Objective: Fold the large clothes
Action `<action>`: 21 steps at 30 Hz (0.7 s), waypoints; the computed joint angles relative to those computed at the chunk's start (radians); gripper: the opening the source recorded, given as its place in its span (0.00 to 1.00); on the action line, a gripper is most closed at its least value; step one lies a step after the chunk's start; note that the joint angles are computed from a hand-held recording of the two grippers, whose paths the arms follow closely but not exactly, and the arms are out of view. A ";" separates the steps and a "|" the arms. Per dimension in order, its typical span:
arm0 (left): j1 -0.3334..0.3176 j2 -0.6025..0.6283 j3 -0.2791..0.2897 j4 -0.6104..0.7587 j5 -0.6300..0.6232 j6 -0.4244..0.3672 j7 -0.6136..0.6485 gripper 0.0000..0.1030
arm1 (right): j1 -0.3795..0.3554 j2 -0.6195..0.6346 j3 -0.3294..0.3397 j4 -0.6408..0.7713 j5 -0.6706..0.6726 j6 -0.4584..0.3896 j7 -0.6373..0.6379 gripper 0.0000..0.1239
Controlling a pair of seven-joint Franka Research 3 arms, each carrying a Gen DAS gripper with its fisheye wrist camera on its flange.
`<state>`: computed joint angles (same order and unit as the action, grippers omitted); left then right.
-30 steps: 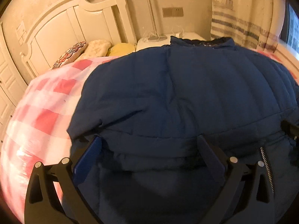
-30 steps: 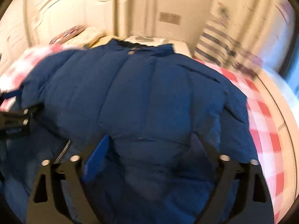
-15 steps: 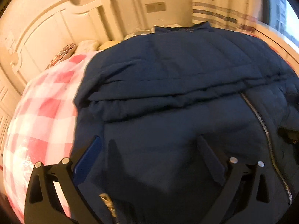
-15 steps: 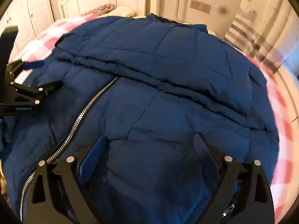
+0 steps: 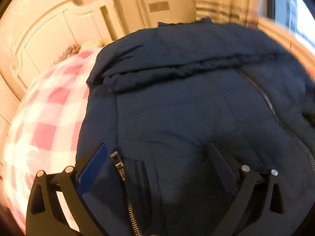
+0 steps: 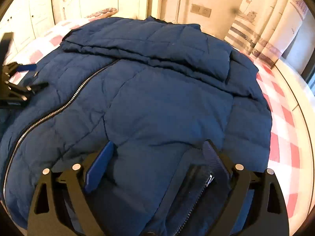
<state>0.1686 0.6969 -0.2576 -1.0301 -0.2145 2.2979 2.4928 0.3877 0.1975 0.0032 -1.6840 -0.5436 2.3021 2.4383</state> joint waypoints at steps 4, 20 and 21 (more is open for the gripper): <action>0.024 -0.021 0.002 -0.020 -0.011 0.012 -0.038 0.98 | 0.031 -0.032 0.008 -0.009 -0.055 -0.053 0.073 0.71; 0.156 -0.283 -0.026 -0.422 -0.240 0.123 0.256 0.98 | 0.050 -0.145 0.087 -0.202 -0.158 0.080 0.202 0.72; 0.150 -0.306 -0.014 -0.465 -0.239 0.136 0.282 0.98 | 0.052 -0.144 0.093 -0.222 -0.181 0.083 0.217 0.73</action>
